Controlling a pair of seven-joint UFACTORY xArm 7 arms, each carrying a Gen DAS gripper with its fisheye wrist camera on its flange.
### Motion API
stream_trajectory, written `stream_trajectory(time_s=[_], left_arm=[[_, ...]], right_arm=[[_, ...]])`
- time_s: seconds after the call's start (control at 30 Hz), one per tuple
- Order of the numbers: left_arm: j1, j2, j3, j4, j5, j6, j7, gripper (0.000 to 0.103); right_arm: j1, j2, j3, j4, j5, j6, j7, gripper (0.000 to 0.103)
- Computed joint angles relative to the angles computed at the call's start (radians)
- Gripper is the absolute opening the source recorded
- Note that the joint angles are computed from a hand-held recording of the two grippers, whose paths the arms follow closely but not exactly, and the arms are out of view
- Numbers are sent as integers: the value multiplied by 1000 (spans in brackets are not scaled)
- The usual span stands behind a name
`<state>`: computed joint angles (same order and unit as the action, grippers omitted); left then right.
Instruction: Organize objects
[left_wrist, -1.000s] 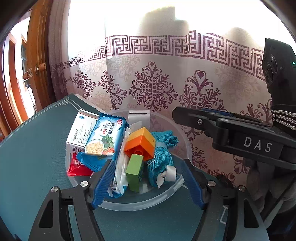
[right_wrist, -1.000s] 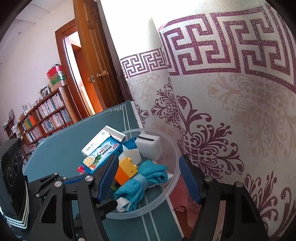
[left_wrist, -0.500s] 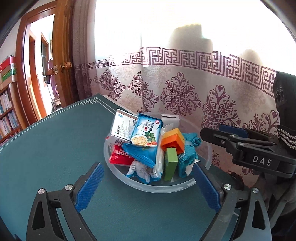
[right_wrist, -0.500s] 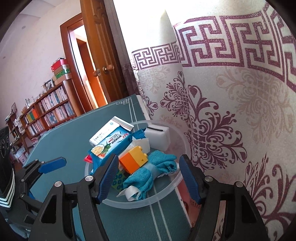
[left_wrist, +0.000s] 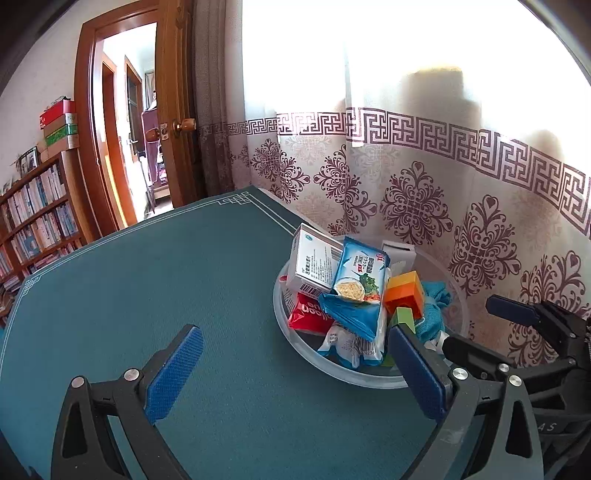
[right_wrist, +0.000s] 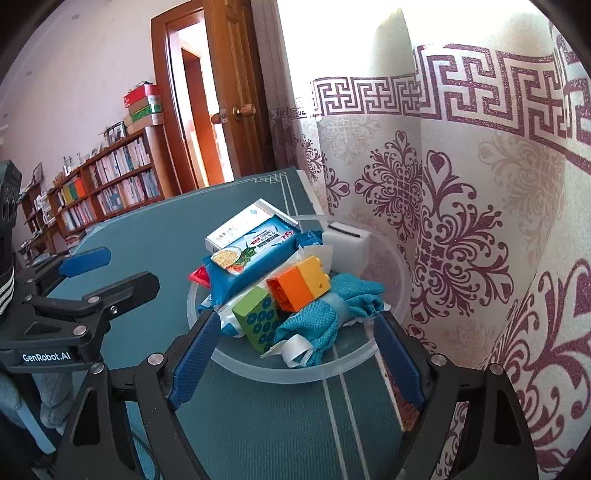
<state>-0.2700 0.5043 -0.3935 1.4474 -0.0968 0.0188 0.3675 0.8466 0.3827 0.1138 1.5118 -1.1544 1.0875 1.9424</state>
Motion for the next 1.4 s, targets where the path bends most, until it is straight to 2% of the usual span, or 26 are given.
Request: stream_trajectory(time_s=[0.33, 0.63, 1.07, 1.4], left_arm=[[-42, -12, 46, -2, 20, 2, -31, 102], [-55, -13, 59, 1, 34, 16, -41, 102], [-111, -6, 129, 28, 60, 54, -86, 102], [-115, 8, 129, 51, 63, 92, -87, 103]], right_arm=[[10, 32, -8, 42, 37, 11, -40, 95], [14, 30, -16, 47, 49, 24, -45, 96], [12, 50, -22, 81, 89, 47, -109, 96], [7, 53, -27, 82, 112, 37, -120, 96]])
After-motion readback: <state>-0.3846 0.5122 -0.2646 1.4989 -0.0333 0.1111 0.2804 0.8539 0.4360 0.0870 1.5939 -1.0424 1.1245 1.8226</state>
